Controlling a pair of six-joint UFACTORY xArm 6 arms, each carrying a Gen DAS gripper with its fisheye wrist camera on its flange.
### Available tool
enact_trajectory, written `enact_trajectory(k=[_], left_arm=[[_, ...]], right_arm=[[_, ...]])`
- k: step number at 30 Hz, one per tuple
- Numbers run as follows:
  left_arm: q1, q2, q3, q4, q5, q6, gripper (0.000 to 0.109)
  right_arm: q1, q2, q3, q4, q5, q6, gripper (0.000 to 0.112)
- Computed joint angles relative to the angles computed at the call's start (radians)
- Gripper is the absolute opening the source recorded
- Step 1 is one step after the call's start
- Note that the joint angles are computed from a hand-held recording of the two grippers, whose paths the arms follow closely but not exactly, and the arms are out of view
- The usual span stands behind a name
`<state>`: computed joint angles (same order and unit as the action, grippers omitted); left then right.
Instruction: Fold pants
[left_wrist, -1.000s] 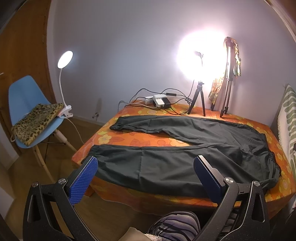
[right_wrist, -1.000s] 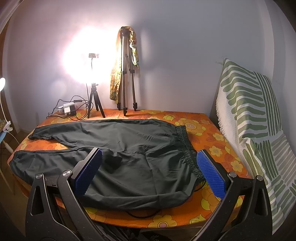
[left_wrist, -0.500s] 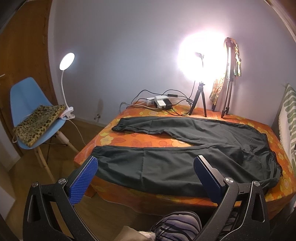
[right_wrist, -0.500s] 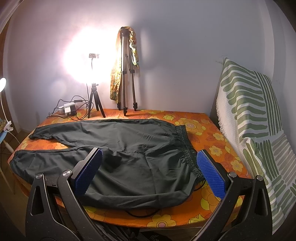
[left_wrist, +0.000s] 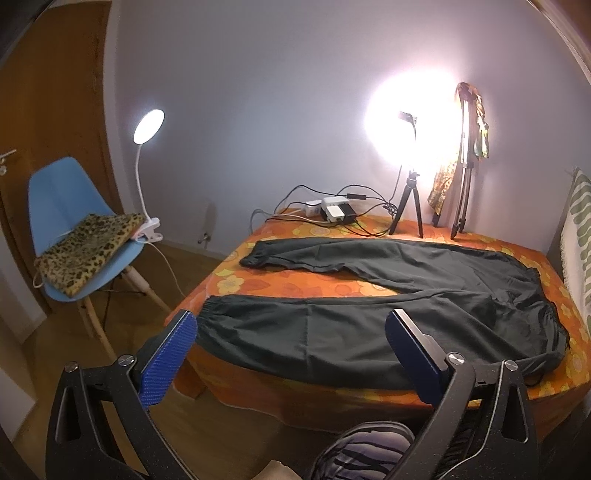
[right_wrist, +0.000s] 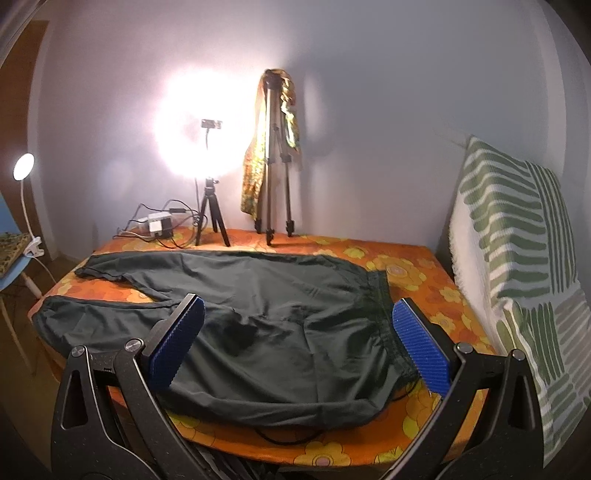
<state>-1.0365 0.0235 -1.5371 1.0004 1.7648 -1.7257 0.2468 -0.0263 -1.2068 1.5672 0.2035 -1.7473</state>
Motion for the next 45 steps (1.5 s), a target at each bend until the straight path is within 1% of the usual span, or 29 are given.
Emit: enact_trajectory(k=[2, 3, 5, 7, 8, 9, 11, 12, 14, 17, 19, 21, 23, 25, 27, 28, 29, 32, 34, 35, 36, 38, 39, 41, 44, 45], left_arm=[[-0.003, -0.030, 0.034, 0.000, 0.000, -0.016, 0.092], [-0.004, -0.060, 0.067, -0.003, -0.010, -0.030, 0.091], [-0.002, -0.095, 0.109, -0.009, -0.029, -0.048, 0.085], [0.000, -0.132, 0.154, -0.020, -0.033, -0.067, 0.083], [0.001, -0.148, 0.174, -0.025, -0.033, -0.072, 0.081], [0.005, -0.167, 0.197, -0.036, -0.032, -0.078, 0.079], [0.018, -0.205, 0.244, -0.059, -0.043, -0.095, 0.070], [0.027, -0.231, 0.276, -0.072, -0.052, -0.109, 0.068], [0.045, -0.280, 0.338, -0.098, -0.069, -0.136, 0.063], [0.066, -0.329, 0.406, -0.124, -0.083, -0.157, 0.060], [0.079, -0.350, 0.439, -0.134, -0.095, -0.165, 0.058], [0.107, -0.385, 0.484, -0.144, -0.132, -0.170, 0.057], [0.153, -0.421, 0.528, -0.146, -0.185, -0.159, 0.055], [0.199, -0.441, 0.551, -0.144, -0.226, -0.129, 0.053], [0.273, -0.461, 0.576, -0.139, -0.293, -0.080, 0.052], [0.308, -0.472, 0.588, -0.137, -0.332, -0.060, 0.051], [0.358, -0.483, 0.604, -0.138, -0.390, -0.033, 0.047], [0.441, -0.486, 0.626, -0.149, -0.462, 0.010, 0.045], [0.499, -0.491, 0.651, -0.157, -0.523, 0.029, 0.043], [0.530, -0.491, 0.661, -0.167, -0.557, 0.037, 0.040], [0.573, -0.491, 0.676, -0.183, -0.610, 0.047, 0.039], [0.637, -0.481, 0.688, -0.206, -0.689, 0.061, 0.039], [0.675, -0.471, 0.691, -0.219, -0.734, 0.074, 0.039], [0.739, -0.436, 0.674, -0.230, -0.798, 0.112, 0.039], [0.820, -0.376, 0.625, -0.255, -0.863, 0.197, 0.039], [0.849, -0.347, 0.600, -0.267, -0.887, 0.232, 0.039]], right_arm=[[-0.007, 0.001, -0.012, -0.004, 0.019, -0.006, 0.103], [-0.014, 0.002, -0.015, -0.019, 0.033, 0.005, 0.103], [-0.028, -0.002, -0.015, -0.050, 0.079, 0.023, 0.103], [-0.045, -0.006, -0.009, -0.068, 0.136, 0.026, 0.103], [-0.055, -0.006, -0.006, -0.085, 0.163, 0.037, 0.103], [-0.066, -0.007, -0.002, -0.106, 0.187, 0.051, 0.101], [-0.080, -0.007, 0.006, -0.157, 0.228, 0.081, 0.099], [-0.084, -0.010, 0.016, -0.172, 0.243, 0.076, 0.098], [-0.088, -0.013, 0.031, -0.195, 0.256, 0.058, 0.097], [-0.085, -0.018, 0.059, -0.259, 0.280, 0.033, 0.092], [-0.074, -0.020, 0.078, -0.283, 0.276, 0.014, 0.090], [-0.052, -0.008, 0.082, -0.320, 0.258, 0.015, 0.086], [-0.028, 0.015, 0.068, -0.362, 0.245, 0.037, 0.082], [-0.006, 0.047, 0.042, -0.399, 0.229, 0.073, 0.081], [0.017, 0.096, -0.005, -0.469, 0.221, 0.144, 0.074], [0.027, 0.122, -0.031, -0.509, 0.219, 0.185, 0.072], [0.037, 0.150, -0.060, -0.545, 0.221, 0.224, 0.069], [0.054, 0.201, -0.113, -0.609, 0.247, 0.283, 0.067], [0.071, 0.231, -0.133, -0.647, 0.241, 0.294, 0.067], [0.078, 0.248, -0.144, -0.670, 0.243, 0.303, 0.066], [0.082, 0.262, -0.156, -0.691, 0.247, 0.319, 0.064], [0.088, 0.301, -0.196, -0.743, 0.267, 0.369, 0.061], [0.094, 0.328, -0.226, -0.773, 0.275, 0.402, 0.061], [0.103, 0.376, -0.287, -0.809, 0.282, 0.439, 0.061], [0.116, 0.470, -0.426, -0.880, 0.288, 0.502, 0.061], [0.120, 0.520, -0.506, -0.921, 0.304, 0.539, 0.061]])
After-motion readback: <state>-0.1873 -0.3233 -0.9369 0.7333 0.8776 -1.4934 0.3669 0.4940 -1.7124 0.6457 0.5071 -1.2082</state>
